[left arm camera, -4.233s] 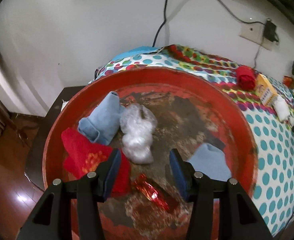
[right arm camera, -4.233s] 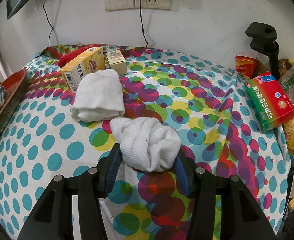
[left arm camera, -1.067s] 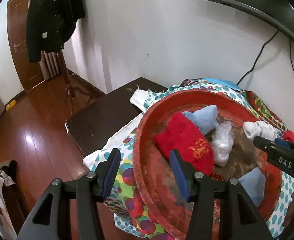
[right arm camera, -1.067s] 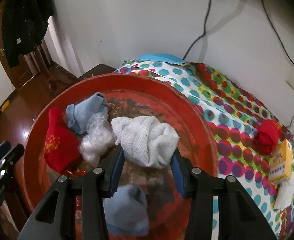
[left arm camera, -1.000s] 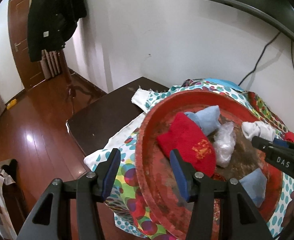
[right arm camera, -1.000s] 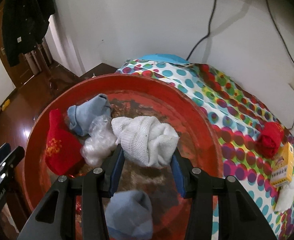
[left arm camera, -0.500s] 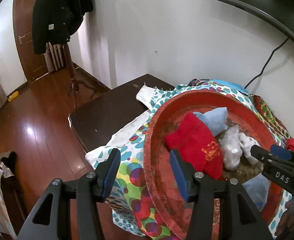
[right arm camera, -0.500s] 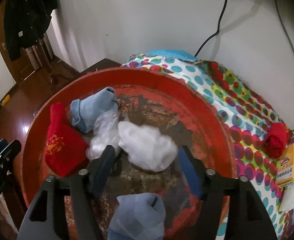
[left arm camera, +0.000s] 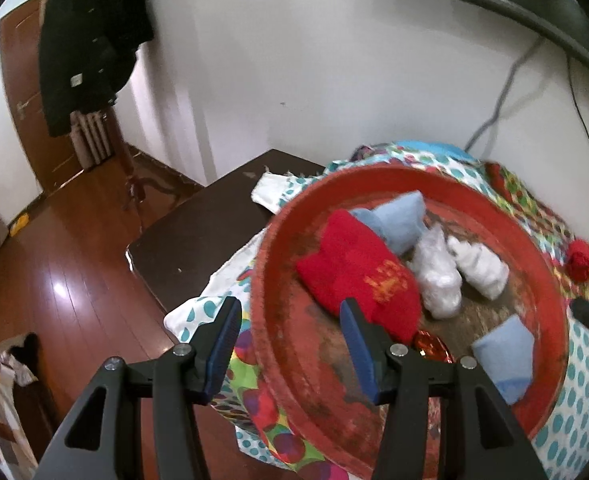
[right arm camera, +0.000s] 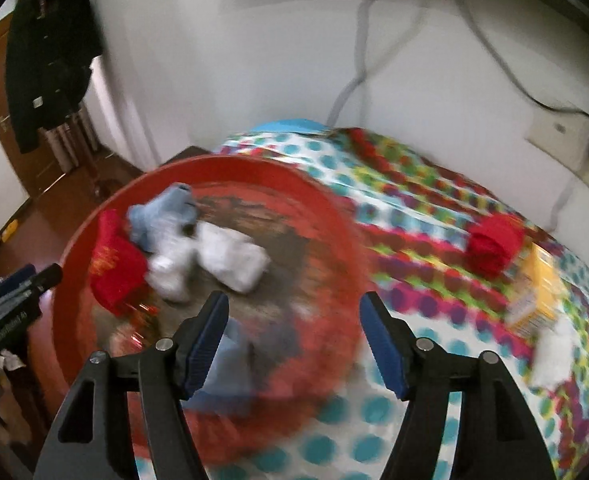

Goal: Organize objects
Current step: 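Carry the white sock into the red tray and open the right tool, then move both tools back over the yellow box and white folded sock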

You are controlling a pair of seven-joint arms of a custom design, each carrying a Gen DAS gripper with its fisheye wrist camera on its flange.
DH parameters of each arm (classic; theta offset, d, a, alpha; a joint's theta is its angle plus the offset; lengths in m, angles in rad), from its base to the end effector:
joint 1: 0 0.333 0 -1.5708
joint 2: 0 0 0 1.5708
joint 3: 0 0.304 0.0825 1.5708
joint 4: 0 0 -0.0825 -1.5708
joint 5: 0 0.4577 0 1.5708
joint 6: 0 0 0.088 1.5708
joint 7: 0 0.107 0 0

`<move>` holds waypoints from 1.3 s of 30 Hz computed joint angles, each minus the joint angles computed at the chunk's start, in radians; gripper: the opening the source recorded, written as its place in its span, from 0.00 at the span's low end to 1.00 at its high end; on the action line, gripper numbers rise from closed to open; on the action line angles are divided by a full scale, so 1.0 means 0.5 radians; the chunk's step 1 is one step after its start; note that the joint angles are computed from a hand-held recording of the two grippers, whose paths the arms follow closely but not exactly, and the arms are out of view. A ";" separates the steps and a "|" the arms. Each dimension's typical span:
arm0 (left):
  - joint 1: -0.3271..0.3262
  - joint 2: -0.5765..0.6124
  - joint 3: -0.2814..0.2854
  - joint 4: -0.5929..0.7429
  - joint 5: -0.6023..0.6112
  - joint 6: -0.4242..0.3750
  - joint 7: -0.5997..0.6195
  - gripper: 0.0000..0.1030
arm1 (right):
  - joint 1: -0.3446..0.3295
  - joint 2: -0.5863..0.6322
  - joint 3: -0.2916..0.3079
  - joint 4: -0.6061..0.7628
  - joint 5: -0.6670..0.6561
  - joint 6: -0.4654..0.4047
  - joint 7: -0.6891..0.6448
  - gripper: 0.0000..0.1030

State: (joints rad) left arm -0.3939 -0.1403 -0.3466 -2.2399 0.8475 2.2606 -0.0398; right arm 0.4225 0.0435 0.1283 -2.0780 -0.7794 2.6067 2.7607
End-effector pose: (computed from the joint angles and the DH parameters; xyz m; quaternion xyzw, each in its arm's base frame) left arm 0.4444 -0.3809 0.3982 -0.7650 0.5317 -0.1947 0.3068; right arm 0.5492 0.3542 0.4054 -0.6449 0.6816 -0.2442 0.2447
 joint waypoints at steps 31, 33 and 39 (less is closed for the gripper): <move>-0.369 0.606 -0.039 0.714 0.657 -0.308 0.671 0.51 | -0.556 -0.663 -0.071 -0.957 -0.204 0.153 0.312 0.56; -0.432 0.724 -0.019 0.867 0.672 -0.319 0.769 0.51 | -0.555 -0.722 -0.058 -1.004 -0.217 0.119 0.285 0.53; -0.624 1.142 0.057 1.420 0.621 -0.186 1.163 0.62 | -0.555 -0.985 -0.096 -1.250 -0.087 0.125 0.157 0.52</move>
